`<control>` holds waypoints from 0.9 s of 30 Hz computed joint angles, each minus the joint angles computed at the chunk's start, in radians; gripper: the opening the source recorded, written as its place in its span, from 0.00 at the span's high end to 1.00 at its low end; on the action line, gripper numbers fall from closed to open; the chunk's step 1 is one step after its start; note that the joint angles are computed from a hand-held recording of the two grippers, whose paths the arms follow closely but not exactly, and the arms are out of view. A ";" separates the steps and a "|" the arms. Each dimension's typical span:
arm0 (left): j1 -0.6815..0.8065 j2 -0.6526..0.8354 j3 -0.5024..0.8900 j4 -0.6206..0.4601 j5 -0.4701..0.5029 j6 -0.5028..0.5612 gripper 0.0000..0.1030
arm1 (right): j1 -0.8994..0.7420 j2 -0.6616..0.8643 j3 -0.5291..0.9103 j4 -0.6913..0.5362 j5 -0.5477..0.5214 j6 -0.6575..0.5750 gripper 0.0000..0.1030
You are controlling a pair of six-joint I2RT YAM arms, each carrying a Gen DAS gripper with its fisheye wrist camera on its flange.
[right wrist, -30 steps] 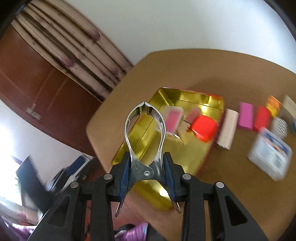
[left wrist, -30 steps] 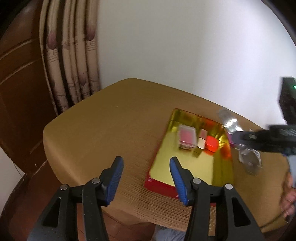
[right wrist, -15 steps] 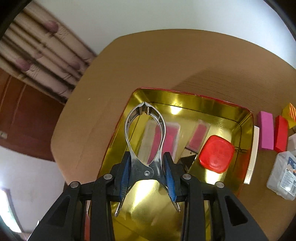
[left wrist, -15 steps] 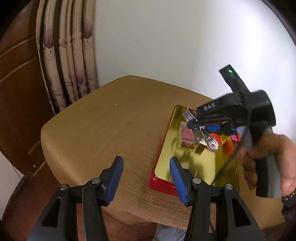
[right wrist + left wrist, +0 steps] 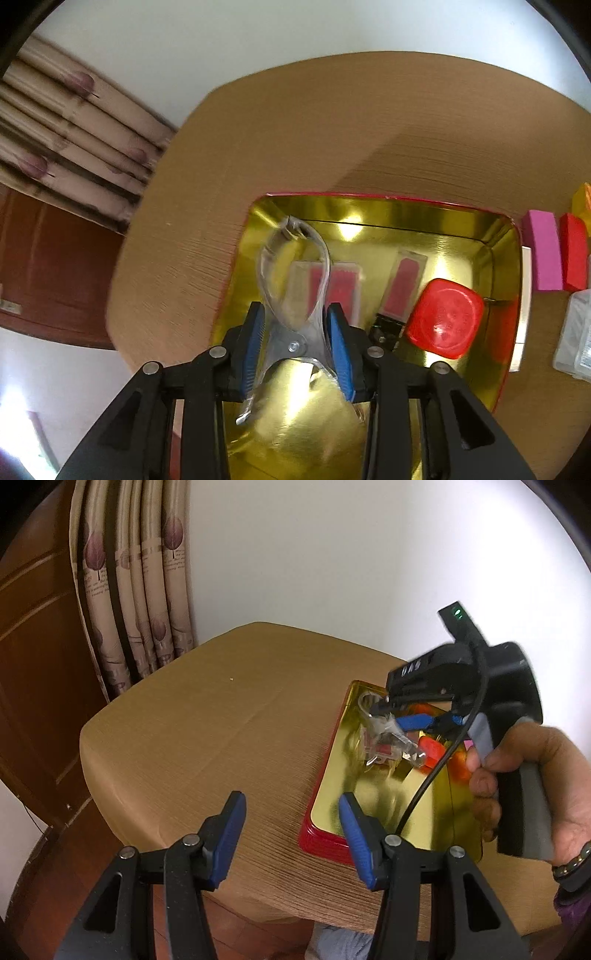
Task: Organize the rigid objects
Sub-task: 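Place the red case in the tray with left gripper while right drops the clip there, then move the right gripper to the clear toothbrush box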
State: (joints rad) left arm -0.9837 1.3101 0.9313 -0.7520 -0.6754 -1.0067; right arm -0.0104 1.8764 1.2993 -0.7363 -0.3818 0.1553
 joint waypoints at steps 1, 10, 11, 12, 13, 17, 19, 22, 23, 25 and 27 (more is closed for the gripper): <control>-0.005 0.009 0.007 -0.005 -0.004 0.000 0.48 | -0.012 -0.012 -0.006 0.005 -0.009 0.008 0.67; -0.071 0.062 0.053 -0.057 -0.085 -0.018 0.48 | -0.204 -0.434 -0.266 0.073 -0.005 -0.207 0.61; -0.080 0.067 0.058 -0.060 -0.093 -0.017 0.48 | -0.273 -0.505 -0.318 0.080 0.011 -0.267 0.53; -0.087 0.071 0.062 -0.061 -0.099 -0.017 0.48 | -0.361 -0.562 -0.362 0.087 0.025 -0.337 0.51; -0.096 0.074 0.065 -0.063 -0.108 -0.017 0.48 | -0.442 -0.583 -0.379 0.088 0.029 -0.399 0.50; -0.135 0.090 0.082 -0.054 -0.132 0.004 0.48 | -0.791 -0.530 -0.403 0.142 0.131 -0.668 0.50; -0.156 0.103 0.088 -0.030 -0.131 0.027 0.48 | -0.932 -0.466 -0.388 0.203 0.162 -0.775 0.50; -0.182 0.137 0.115 0.004 -0.113 0.087 0.48 | -1.071 -0.359 -0.338 0.292 0.190 -0.879 0.50; -0.189 0.142 0.119 0.028 -0.090 0.113 0.48 | -1.109 -0.313 -0.300 0.298 0.186 -0.904 0.49; -0.202 0.159 0.141 0.057 -0.058 0.154 0.48 | -1.157 -0.252 -0.255 0.309 0.173 -0.925 0.43; -0.212 0.201 0.195 0.081 -0.008 0.218 0.48 | -1.201 -0.215 -0.215 0.296 0.119 -0.933 0.31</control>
State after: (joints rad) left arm -1.1955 1.5110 1.1268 -0.6706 -0.6835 -0.7889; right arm -1.2112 1.6616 1.0844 -0.4406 -0.2628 -0.7780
